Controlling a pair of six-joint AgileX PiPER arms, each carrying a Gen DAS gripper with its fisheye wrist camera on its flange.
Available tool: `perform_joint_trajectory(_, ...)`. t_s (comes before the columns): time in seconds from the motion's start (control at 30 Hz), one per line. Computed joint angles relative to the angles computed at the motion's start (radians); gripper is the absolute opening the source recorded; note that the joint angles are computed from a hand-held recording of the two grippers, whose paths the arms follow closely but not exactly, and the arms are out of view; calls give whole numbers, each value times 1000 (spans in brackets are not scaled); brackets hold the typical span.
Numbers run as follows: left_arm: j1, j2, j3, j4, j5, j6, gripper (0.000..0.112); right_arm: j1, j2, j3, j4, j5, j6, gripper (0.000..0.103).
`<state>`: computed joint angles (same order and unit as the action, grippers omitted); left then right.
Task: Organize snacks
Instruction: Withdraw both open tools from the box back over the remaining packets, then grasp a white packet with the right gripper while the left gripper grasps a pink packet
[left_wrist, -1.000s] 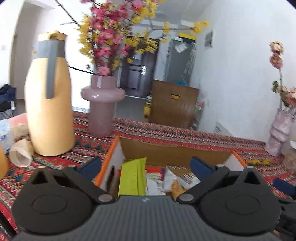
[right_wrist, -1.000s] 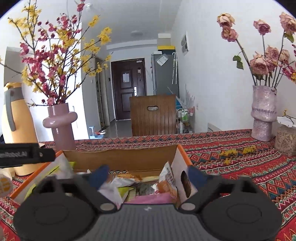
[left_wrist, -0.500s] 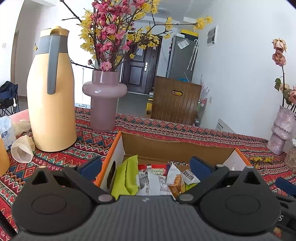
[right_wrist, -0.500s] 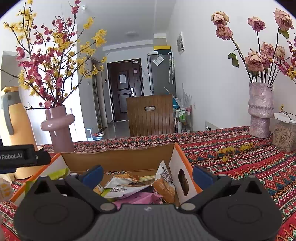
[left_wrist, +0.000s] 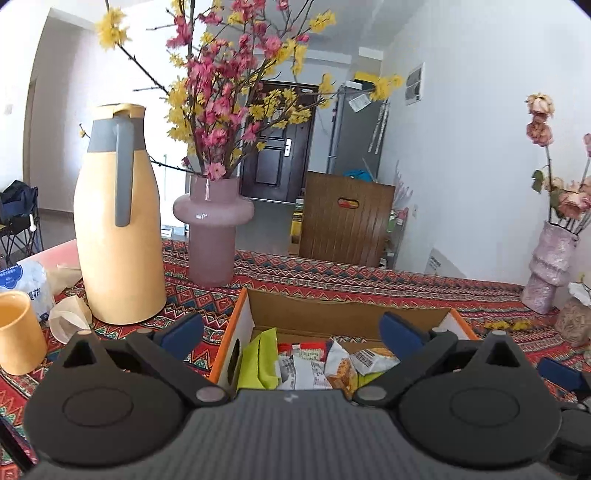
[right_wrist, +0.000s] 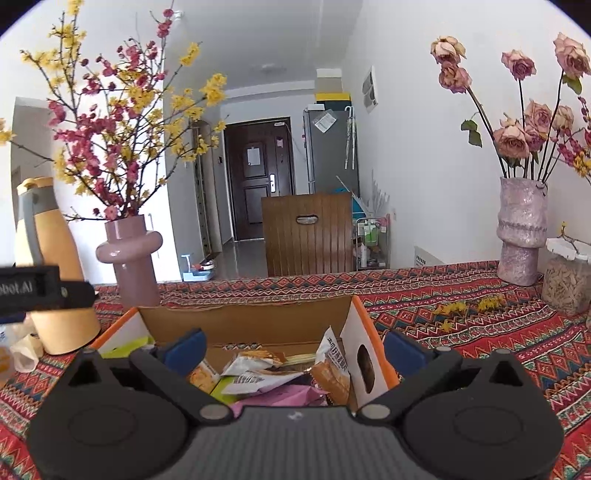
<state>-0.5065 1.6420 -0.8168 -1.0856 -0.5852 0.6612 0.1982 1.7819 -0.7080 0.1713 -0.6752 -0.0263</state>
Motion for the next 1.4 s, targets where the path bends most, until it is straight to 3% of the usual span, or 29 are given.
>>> perform_joint_trajectory(0.33, 20, -117, 164, 48, 64, 11, 103, 21, -131, 150, -37, 49, -8, 103)
perform_joint_trajectory(0.53, 61, -99, 250, 101, 83, -7, 103, 45, -113, 185, -26, 100, -51, 103)
perform_joint_trajectory(0.77, 166, -19, 297, 320, 126, -214, 103, 97, -24, 106, 64, 236, -150, 103)
perform_joint_trajectory(1.0, 242, 45, 303, 576, 120, -459, 103, 149, 58, -33, 314, 355, -383, 103)
perform_joint_trajectory(1.1, 257, 61, 306, 628, 115, -514, 103, 152, 95, -98, 439, 413, -491, 103)
perform_joint_trajectory(1.23, 274, 58, 319, 694, 106, -585, 103, 143, 116, -136, 399, 451, -439, 103)
perform_joint_trajectory(1.4, 273, 55, 332, 703, 87, -603, 103, 152, 147, -176, 457, 473, -489, 103)
